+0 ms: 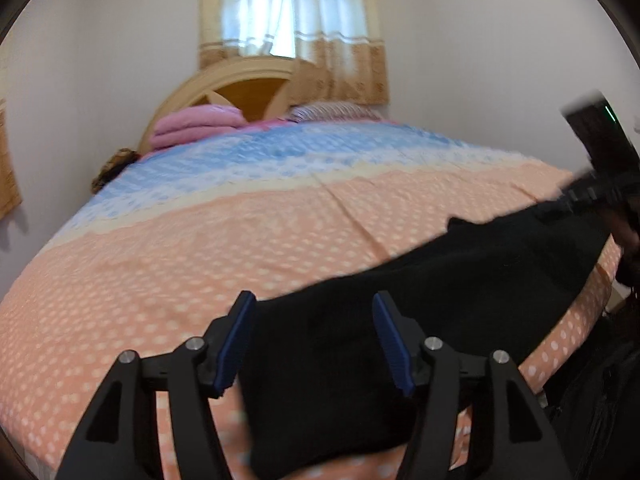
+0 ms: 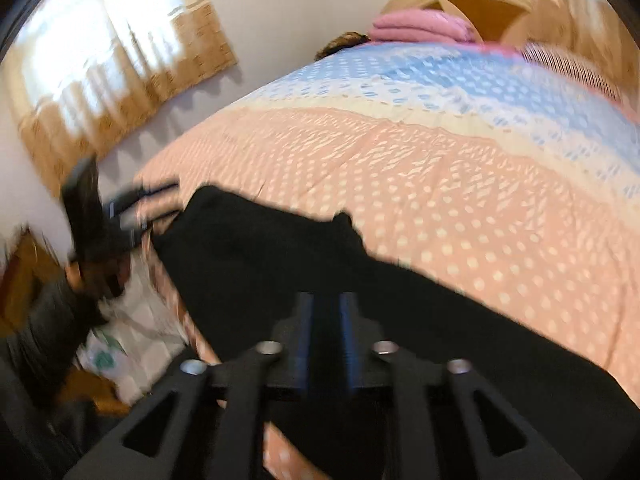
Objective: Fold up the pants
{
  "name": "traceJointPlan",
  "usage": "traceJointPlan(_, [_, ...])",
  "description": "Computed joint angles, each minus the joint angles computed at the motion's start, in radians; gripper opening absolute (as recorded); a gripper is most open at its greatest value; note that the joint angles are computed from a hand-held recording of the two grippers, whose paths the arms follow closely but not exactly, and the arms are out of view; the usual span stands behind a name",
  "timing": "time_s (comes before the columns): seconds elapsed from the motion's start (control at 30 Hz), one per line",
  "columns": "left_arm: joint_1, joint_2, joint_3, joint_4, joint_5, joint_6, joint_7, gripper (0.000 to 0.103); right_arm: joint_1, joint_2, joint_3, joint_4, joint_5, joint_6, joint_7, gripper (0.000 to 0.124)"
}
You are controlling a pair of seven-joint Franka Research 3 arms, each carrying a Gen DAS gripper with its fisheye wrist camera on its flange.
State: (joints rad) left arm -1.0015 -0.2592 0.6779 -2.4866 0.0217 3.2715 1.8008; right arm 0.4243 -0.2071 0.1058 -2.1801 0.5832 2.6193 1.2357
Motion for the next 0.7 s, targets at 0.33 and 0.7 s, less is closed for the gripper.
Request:
traceJointPlan(0.33, [0.18,0.003,-0.143,-0.124,0.114,0.086,-0.047,0.068,-0.053,0.284,-0.008,0.311,0.228,-0.145,0.07,0.048])
traceJointPlan(0.7, [0.247,0.053,-0.185,-0.107,0.228,0.137,-0.172,0.074,-0.068,0.333,0.034,0.345,0.219,-0.055,0.138,0.002])
